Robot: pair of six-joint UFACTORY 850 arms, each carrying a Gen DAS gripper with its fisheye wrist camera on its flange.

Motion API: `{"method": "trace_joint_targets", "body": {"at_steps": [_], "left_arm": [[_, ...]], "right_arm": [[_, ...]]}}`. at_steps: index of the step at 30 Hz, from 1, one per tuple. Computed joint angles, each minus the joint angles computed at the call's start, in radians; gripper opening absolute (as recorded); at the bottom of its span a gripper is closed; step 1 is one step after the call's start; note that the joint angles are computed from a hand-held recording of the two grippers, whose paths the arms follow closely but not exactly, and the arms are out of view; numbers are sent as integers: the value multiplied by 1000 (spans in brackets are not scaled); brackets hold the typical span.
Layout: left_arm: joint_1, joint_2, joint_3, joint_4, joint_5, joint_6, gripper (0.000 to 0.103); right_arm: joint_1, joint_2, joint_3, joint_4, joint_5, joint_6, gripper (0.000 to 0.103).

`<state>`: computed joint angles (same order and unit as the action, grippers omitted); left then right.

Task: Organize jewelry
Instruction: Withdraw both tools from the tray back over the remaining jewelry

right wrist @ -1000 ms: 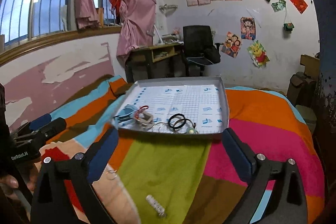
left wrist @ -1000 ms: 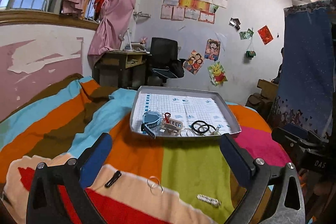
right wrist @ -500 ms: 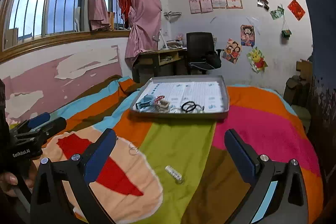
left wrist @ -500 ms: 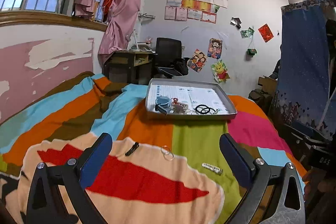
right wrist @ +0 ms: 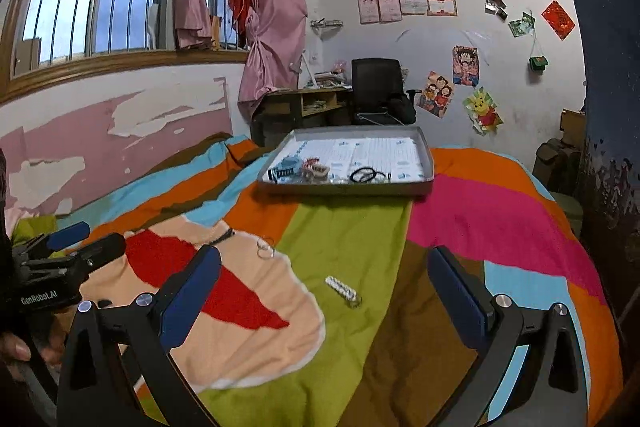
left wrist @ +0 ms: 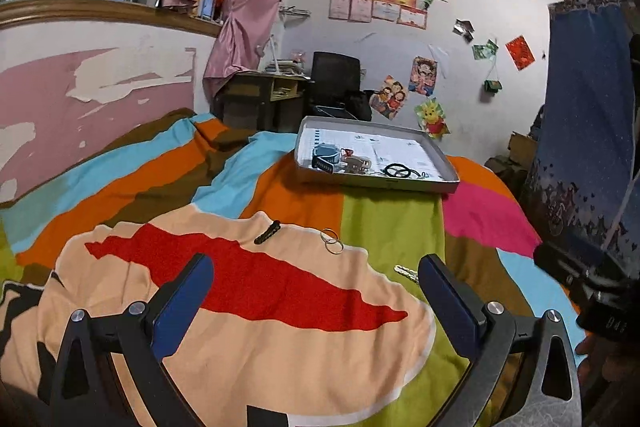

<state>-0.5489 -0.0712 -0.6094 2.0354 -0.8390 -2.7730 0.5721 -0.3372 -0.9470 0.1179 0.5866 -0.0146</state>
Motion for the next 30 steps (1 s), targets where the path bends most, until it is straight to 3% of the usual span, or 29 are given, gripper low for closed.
{"method": "trace_joint_targets", "body": {"at_steps": [11, 16, 30], "left_arm": [[-26, -37, -17, -76, -37, 44, 103], [-7, -49, -31, -74, 38, 52, 103], [9, -70, -55, -110, 87, 111, 103]], "right_arm": [[-16, -22, 0, -60, -42, 101, 102], [-26, -54, -31, -133, -109, 194, 102], [-38, -109, -75, -189, -170, 312, 102]]}}
